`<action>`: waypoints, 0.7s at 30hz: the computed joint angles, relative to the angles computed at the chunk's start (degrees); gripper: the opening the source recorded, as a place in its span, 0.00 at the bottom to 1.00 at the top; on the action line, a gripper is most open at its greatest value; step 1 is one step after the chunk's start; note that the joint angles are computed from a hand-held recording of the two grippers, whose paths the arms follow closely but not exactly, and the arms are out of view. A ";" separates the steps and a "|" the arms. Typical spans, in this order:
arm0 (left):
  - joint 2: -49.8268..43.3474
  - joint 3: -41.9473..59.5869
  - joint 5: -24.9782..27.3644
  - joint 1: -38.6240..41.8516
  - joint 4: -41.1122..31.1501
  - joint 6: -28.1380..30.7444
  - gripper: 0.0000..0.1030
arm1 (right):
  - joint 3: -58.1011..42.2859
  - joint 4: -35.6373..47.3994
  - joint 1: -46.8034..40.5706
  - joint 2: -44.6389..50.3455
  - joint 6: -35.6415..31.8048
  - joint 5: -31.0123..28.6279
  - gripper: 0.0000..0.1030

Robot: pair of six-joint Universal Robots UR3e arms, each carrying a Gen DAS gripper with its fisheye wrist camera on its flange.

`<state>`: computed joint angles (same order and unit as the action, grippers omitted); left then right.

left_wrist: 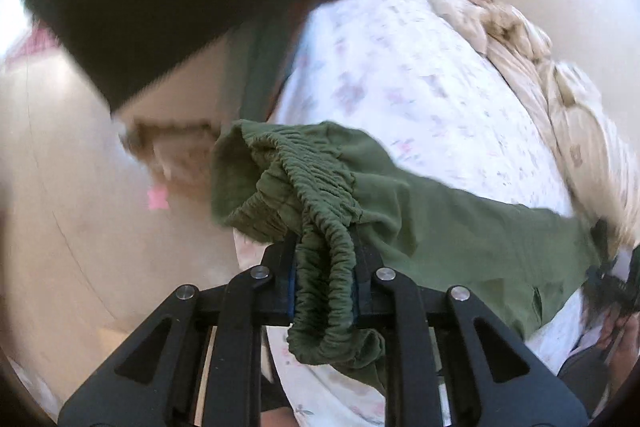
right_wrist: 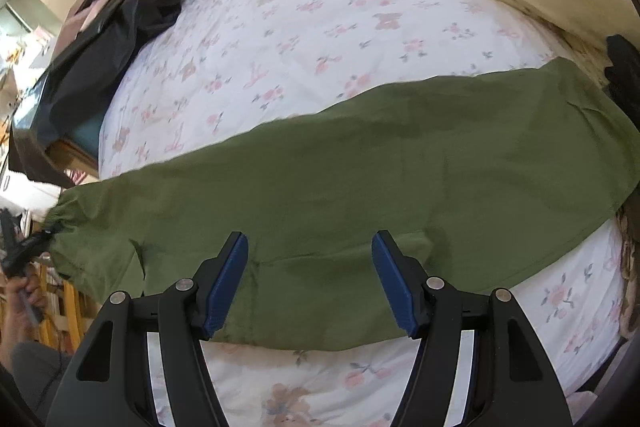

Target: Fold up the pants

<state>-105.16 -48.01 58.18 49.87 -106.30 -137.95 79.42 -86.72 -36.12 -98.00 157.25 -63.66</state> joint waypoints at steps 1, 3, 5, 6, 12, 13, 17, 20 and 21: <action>0.13 2.10 1.00 -1.88 0.33 -0.84 0.15 | 0.33 0.04 -1.09 -0.39 -0.68 0.76 0.65; 0.51 8.02 2.85 -6.79 -1.29 -1.99 0.15 | 1.29 0.77 -4.13 -1.46 -2.49 3.29 0.65; -0.12 13.62 5.99 -12.93 -2.28 -4.96 0.15 | 2.59 1.67 -7.17 -2.61 -4.16 5.79 0.65; 0.18 14.54 7.67 -16.43 -1.61 -5.97 0.15 | 2.94 2.72 -8.78 -2.95 -4.83 7.11 0.65; 3.08 5.91 22.67 -42.55 10.81 -13.99 0.15 | 1.01 9.97 -15.72 -2.83 -7.35 12.72 0.65; 2.01 5.28 25.29 -46.55 11.92 -16.45 0.15 | 0.67 11.01 -16.70 -2.67 -7.53 13.38 0.65; -2.00 -5.75 36.83 -63.13 22.07 -26.46 0.15 | -0.20 14.62 -19.36 -1.56 -7.47 15.11 0.65; -6.22 -10.26 41.12 -69.24 25.09 -32.30 0.17 | -1.36 19.03 -21.29 -0.32 -8.48 17.24 0.65; -6.43 -12.59 42.29 -70.52 26.68 -33.11 0.19 | -1.50 19.73 -21.93 -0.29 -8.59 17.63 0.65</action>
<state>-111.59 -60.60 100.48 -20.65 -79.61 -171.07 77.92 -66.99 -58.05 -98.28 148.66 -46.03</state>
